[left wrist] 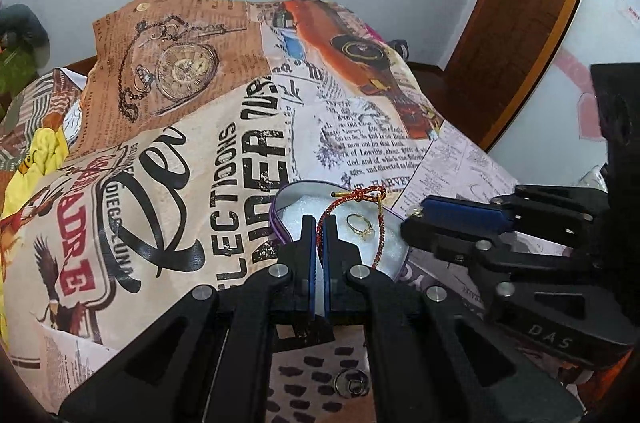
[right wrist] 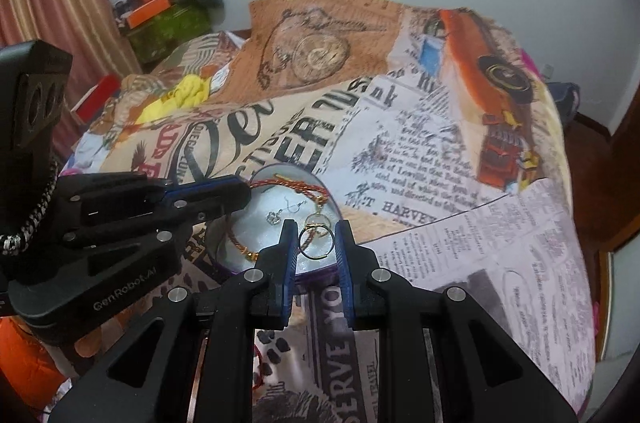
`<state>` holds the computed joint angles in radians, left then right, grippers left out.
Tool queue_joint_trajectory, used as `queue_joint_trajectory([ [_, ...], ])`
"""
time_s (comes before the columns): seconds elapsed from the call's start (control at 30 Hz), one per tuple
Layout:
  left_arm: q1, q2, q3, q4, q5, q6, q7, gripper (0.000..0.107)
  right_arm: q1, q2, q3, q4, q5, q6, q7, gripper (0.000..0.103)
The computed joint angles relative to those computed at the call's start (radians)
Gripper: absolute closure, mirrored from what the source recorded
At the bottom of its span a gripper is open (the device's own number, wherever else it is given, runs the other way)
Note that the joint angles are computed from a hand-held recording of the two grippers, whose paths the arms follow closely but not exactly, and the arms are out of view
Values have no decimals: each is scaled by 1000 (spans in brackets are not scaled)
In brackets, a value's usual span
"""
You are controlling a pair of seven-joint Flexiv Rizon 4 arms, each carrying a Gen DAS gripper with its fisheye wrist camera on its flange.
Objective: Organize jewelry
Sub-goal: 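Lower the bracelet and ring into the heart tin and open both tools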
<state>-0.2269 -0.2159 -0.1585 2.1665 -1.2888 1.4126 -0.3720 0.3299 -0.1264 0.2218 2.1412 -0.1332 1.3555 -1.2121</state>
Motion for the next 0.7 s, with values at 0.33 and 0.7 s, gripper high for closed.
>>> queue_joint_trajectory([
  [0.33,17,-18,-16,4,51,30,-15,106,-21,-46,48,-74,164,-85,-194,86],
  [0.7,19,-4,-20,22,71,46,-23,106,6,-54,22,-76,118,-95,-182,86],
])
